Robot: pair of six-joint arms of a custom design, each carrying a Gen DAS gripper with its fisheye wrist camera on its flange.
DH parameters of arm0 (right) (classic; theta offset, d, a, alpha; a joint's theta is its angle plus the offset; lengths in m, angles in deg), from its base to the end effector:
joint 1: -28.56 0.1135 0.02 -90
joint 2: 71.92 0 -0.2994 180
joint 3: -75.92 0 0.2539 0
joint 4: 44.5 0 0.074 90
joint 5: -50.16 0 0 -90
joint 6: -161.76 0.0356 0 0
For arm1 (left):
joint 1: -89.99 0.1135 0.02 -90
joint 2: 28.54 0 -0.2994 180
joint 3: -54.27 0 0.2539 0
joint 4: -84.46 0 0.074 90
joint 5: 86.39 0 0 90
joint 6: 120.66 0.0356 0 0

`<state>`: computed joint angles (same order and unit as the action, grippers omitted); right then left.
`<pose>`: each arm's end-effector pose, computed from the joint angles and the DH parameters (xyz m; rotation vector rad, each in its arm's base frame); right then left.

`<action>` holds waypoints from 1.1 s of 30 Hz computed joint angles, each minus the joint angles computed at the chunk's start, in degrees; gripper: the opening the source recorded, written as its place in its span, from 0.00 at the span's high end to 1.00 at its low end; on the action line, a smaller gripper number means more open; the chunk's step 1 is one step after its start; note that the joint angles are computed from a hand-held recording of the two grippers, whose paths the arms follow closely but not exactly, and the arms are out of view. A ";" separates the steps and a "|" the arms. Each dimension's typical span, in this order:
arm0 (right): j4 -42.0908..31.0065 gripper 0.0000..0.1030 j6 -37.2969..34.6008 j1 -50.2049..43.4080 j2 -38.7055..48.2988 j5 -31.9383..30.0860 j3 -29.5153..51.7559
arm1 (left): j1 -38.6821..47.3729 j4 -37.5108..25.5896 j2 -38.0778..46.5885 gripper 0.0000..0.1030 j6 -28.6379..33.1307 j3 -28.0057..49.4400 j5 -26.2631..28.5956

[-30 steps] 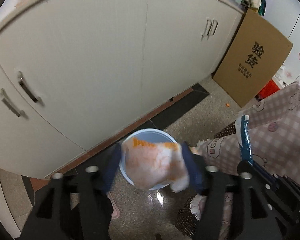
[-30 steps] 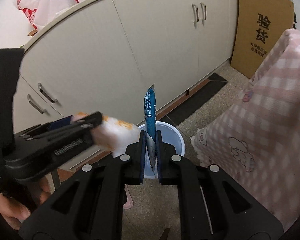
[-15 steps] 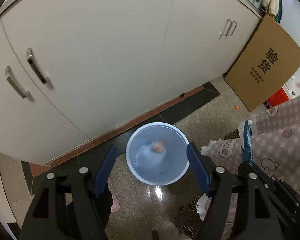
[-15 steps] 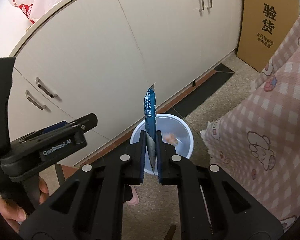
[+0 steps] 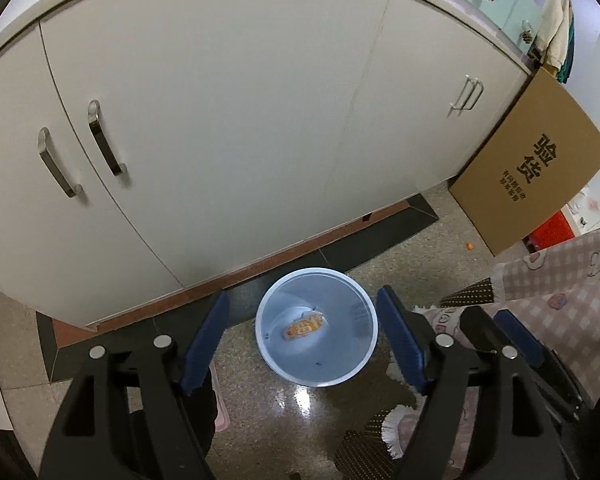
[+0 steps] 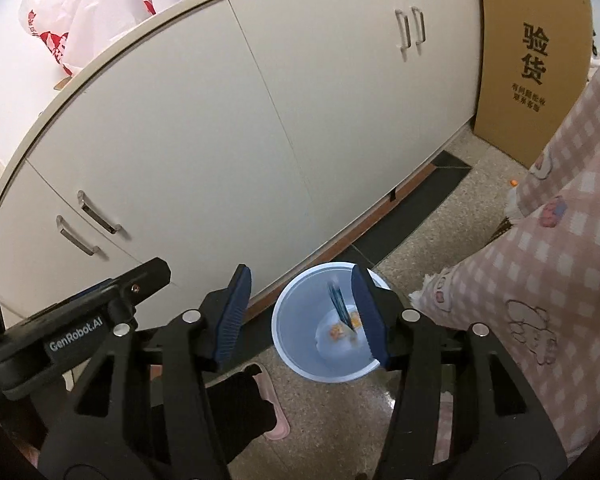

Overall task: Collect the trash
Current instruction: 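Swing both tools back toward the table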

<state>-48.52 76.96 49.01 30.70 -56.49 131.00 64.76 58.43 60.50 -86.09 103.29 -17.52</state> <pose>0.3000 0.1228 0.1337 -0.4574 2.4570 0.5493 0.2343 -0.0962 0.1516 -0.7735 2.4734 0.0127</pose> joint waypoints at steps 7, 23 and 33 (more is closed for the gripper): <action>-4.00 0.48 -0.88 -2.88 -12.37 2.35 -4.26 | -5.61 -5.87 -5.87 0.28 -2.24 2.48 -3.24; -30.02 0.43 -17.24 -46.92 -39.94 -20.56 -2.46 | -31.92 -16.75 0.24 0.24 -2.34 28.57 -12.58; -34.20 0.43 -27.84 -73.38 -24.35 -30.83 9.40 | -36.02 -18.29 19.83 0.23 5.15 52.51 -9.06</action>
